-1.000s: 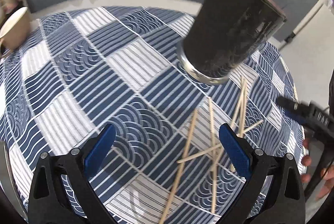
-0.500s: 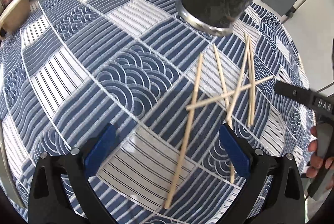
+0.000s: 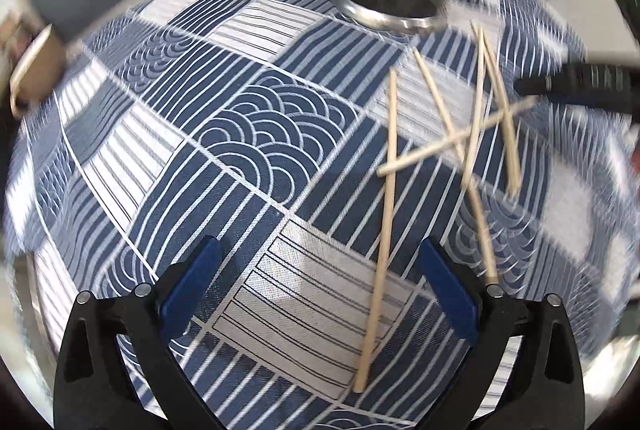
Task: Organize utensils
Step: 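Close the left tool on a wooden stick while the right tool grasps another stick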
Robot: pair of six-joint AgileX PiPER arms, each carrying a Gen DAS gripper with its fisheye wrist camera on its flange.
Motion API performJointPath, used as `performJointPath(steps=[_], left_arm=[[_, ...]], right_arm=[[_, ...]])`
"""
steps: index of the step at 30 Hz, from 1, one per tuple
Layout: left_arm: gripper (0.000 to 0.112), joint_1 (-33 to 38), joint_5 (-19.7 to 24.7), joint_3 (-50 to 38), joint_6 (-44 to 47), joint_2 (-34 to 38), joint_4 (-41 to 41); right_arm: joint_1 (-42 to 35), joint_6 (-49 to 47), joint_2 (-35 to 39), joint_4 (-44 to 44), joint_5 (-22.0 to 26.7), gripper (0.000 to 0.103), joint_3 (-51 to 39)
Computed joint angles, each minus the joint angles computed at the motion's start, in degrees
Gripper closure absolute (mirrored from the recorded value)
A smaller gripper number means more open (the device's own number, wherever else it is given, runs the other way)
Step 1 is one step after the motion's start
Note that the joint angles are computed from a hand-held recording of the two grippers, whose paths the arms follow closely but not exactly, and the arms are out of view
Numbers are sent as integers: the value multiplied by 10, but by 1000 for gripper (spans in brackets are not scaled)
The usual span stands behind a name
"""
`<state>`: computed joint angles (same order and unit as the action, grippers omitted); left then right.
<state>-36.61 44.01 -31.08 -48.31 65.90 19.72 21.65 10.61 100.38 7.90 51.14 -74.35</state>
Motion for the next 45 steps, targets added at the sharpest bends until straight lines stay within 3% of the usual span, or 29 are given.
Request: performJointPath(steps=[2, 5, 7, 9, 14, 15, 16, 19, 32, 37, 39, 42, 44, 45], left_arm=[[21, 3, -1, 1, -9, -2, 2], [45, 45, 8, -3, 38, -23, -15], [75, 60, 17, -9, 50, -30, -25], [92, 109, 13, -5, 101, -46, -57], [104, 179, 3, 10, 191, -83, -165], [105, 191, 2, 11, 207, -85, -179], [107, 195, 2, 12, 212, -87, -181], [108, 181, 7, 7, 200, -83, -168], [109, 230, 35, -6, 238, -108, -195], [109, 247, 40, -13, 244, -112, -199], [109, 246, 40, -15, 236, -108, -196], [107, 243, 45, -18, 232, -99, -195], [93, 234, 45, -18, 219, -95, -183], [79, 227, 46, -21, 208, -86, -177]], right_arm=[[-4, -11, 3, 18, -1, 57, 1], [-4, -17, 5, 25, -1, 59, -1], [-6, -16, -2, 40, -14, 59, 5], [-9, -24, -2, 63, -17, 59, 0], [5, -7, 28, 48, 3, 58, -30], [2, -13, 31, 60, 5, 61, -33], [0, -23, 31, 69, 3, 77, -30], [-4, -48, 36, 91, 14, 98, -38], [-58, -136, -3, 173, 17, 99, 0], [-64, -116, -9, 147, 23, 88, 6], [-60, -97, -6, 123, 25, 60, 3], [-52, -84, -10, 100, 18, 60, 6], [-35, -55, -2, 60, 26, 59, -5], [-28, -43, 1, 46, 28, 58, -7]])
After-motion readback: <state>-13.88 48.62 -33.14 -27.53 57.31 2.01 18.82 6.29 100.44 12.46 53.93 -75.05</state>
